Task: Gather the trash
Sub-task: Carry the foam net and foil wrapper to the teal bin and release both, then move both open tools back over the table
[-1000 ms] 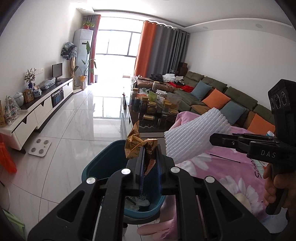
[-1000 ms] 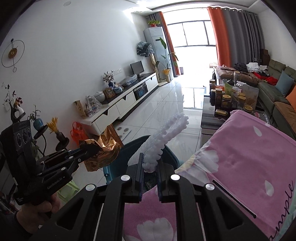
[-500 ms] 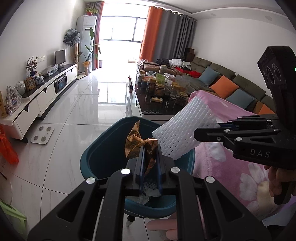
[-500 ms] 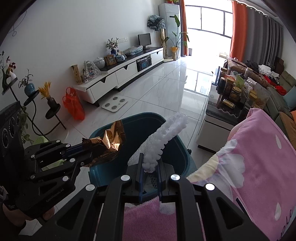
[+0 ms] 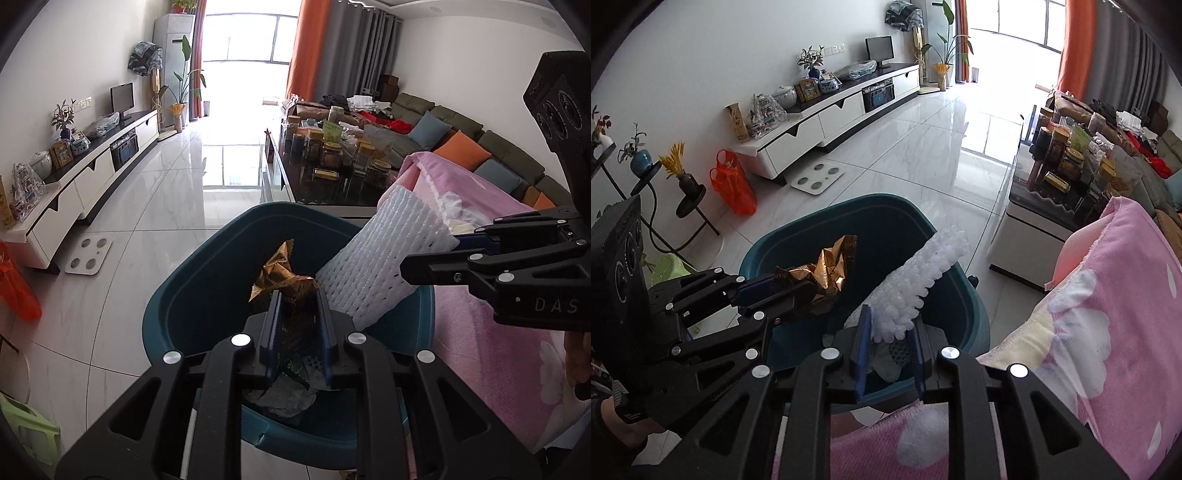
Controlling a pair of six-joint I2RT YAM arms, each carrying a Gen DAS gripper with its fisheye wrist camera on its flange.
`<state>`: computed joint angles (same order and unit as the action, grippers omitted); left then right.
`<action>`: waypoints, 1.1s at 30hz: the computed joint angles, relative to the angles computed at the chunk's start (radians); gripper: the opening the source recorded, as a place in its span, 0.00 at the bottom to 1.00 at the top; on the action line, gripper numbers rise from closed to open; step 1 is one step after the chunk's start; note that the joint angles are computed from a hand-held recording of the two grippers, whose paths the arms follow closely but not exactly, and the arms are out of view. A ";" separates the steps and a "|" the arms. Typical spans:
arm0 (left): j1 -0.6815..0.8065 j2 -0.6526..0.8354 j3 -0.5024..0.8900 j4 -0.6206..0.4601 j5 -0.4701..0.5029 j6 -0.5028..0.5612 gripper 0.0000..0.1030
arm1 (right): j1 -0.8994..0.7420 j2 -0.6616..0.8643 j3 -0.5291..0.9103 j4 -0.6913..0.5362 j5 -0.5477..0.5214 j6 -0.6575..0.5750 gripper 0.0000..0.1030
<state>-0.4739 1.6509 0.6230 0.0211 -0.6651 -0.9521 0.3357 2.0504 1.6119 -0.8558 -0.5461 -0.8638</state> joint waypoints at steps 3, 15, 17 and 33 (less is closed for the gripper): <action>0.014 0.030 0.013 0.017 -0.005 0.012 0.37 | 0.002 0.003 0.000 0.001 0.005 -0.001 0.22; -0.059 -0.106 -0.013 -0.168 -0.205 -0.143 0.91 | -0.047 -0.020 0.011 -0.013 -0.074 0.004 0.48; -0.089 -0.146 -0.005 -0.259 -0.249 -0.208 0.95 | -0.061 -0.038 0.004 -0.017 -0.095 -0.001 0.50; -0.485 -0.109 0.424 -1.243 -0.623 -0.960 0.95 | -0.379 -0.230 -0.114 -0.025 -0.403 -0.103 0.93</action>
